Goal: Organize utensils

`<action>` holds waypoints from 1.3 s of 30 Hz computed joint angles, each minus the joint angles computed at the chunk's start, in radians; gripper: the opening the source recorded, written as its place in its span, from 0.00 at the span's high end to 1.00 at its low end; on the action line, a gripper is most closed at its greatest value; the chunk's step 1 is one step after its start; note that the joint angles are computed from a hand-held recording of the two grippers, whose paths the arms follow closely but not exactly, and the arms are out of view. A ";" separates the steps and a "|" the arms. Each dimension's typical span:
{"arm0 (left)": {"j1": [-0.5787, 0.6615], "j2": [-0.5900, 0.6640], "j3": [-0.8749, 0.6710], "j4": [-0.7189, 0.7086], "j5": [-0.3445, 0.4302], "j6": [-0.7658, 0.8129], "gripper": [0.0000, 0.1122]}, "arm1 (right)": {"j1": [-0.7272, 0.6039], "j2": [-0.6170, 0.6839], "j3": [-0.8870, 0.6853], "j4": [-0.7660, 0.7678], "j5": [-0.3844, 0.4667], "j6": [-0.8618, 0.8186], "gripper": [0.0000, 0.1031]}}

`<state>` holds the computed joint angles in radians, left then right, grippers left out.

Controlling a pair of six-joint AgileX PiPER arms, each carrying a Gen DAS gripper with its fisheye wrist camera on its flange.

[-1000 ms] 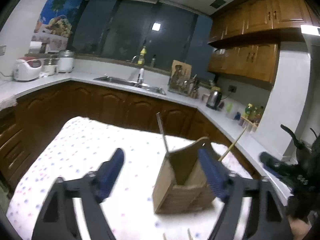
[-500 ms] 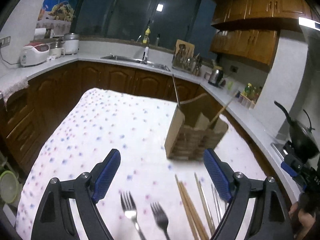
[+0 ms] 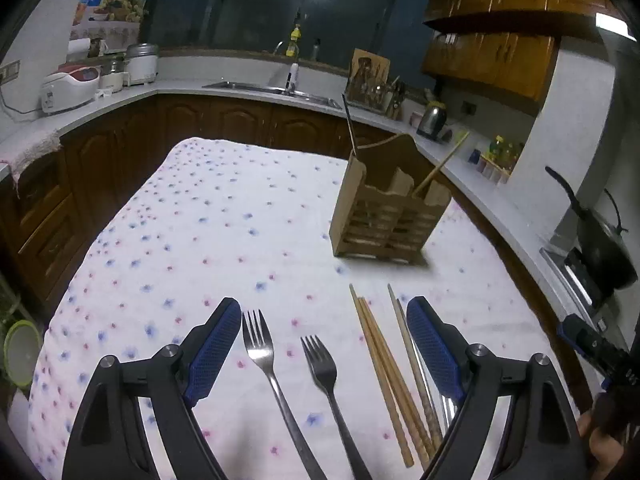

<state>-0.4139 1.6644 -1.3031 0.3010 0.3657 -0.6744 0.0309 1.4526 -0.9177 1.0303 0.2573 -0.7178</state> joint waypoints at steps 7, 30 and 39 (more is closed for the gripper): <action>-0.019 0.066 -0.095 -0.088 0.092 0.114 0.27 | 0.008 0.052 -0.026 -0.034 0.034 0.037 0.37; -0.079 0.503 -0.604 -0.158 0.483 0.301 0.52 | 0.055 0.454 -0.272 -0.265 0.198 0.259 0.91; -0.011 0.496 -0.606 -0.309 0.462 0.418 0.52 | -0.030 0.390 -0.217 -0.469 0.180 0.405 0.91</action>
